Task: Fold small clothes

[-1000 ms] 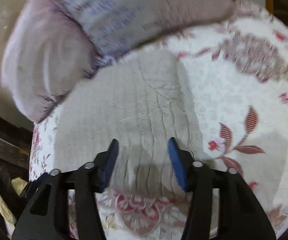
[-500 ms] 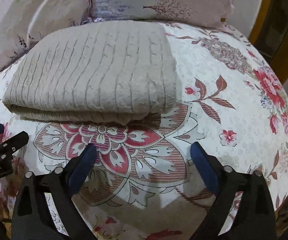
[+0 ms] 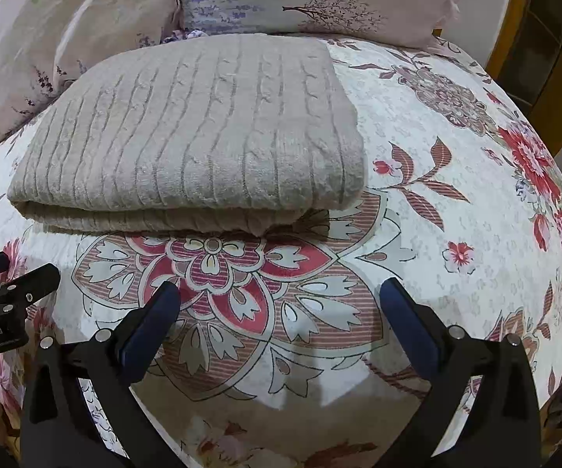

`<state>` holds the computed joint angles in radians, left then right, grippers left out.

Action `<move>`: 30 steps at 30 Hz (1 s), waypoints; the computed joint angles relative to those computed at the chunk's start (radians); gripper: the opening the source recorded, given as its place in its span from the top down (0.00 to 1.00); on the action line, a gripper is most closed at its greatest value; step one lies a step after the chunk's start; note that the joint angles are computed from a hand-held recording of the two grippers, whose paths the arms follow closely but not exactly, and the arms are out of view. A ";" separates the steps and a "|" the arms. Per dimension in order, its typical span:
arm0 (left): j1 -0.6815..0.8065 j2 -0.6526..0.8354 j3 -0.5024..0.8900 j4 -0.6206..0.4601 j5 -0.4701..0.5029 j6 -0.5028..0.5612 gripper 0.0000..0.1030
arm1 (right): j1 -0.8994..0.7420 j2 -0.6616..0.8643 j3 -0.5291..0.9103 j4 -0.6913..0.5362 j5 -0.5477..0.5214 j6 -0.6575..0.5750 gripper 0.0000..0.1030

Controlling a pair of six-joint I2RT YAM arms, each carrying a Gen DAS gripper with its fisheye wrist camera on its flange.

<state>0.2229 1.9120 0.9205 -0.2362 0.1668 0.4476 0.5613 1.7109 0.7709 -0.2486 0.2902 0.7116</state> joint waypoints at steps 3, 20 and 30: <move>0.000 -0.003 -0.005 0.007 0.000 -0.004 0.02 | 0.000 0.003 0.000 0.004 0.000 0.002 0.01; 0.000 -0.001 -0.004 0.006 -0.002 -0.002 0.02 | -0.001 0.003 0.008 -0.015 -0.004 0.013 0.01; -0.001 -0.003 -0.007 0.007 -0.002 -0.004 0.02 | 0.000 0.002 0.006 -0.014 -0.002 0.015 0.01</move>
<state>0.2223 1.9087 0.9137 -0.2287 0.1651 0.4439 0.5613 1.7133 0.7774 -0.2630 0.2877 0.7265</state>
